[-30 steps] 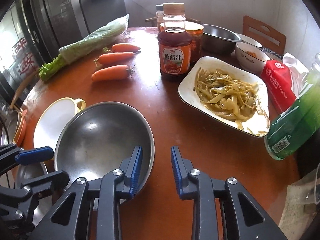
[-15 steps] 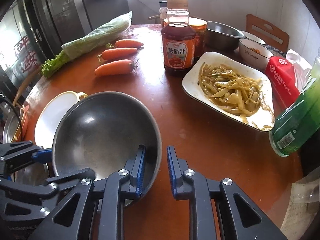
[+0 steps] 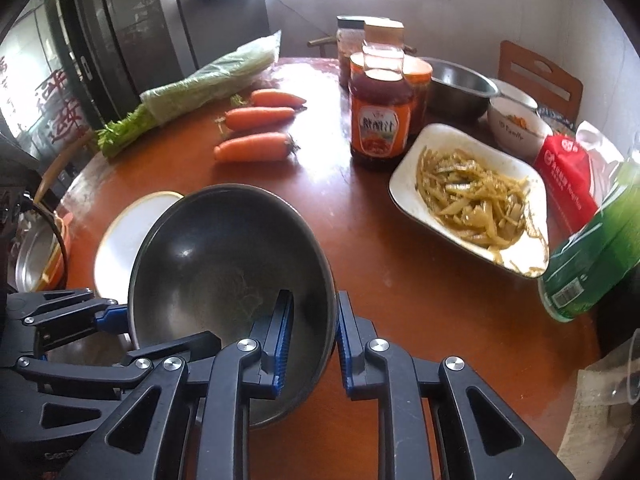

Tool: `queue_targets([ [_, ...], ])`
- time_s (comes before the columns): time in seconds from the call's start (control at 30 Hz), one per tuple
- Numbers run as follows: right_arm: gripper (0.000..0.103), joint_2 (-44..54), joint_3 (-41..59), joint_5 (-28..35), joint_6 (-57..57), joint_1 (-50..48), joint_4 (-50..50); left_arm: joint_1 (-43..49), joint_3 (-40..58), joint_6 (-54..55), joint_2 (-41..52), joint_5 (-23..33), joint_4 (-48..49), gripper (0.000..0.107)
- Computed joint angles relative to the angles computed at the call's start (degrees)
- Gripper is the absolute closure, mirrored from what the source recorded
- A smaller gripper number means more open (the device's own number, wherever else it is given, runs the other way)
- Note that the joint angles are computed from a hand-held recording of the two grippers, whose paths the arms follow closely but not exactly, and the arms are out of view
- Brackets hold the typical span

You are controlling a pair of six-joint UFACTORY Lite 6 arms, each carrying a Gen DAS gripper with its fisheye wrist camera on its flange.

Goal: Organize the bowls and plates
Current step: 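Lift the medium steel bowl with the right tool and lower it into the large bowl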

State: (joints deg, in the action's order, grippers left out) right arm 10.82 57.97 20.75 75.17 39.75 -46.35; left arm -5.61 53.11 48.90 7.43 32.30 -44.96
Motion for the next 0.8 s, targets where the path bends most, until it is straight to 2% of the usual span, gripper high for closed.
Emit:
queue_targets([
  [0.33, 0.082, 1.14, 9.53, 7.19, -2.8, 6.59, 1.94, 9.75, -1.7, 3.97, -9.85, 6.96, 0.0, 0.065],
  [0.8, 0.082, 9.15, 24.56, 15.79, -1.43, 17.47, 0.87, 28.03, -5.17, 13.97, -18.8, 17.01, -0.45, 0.065],
])
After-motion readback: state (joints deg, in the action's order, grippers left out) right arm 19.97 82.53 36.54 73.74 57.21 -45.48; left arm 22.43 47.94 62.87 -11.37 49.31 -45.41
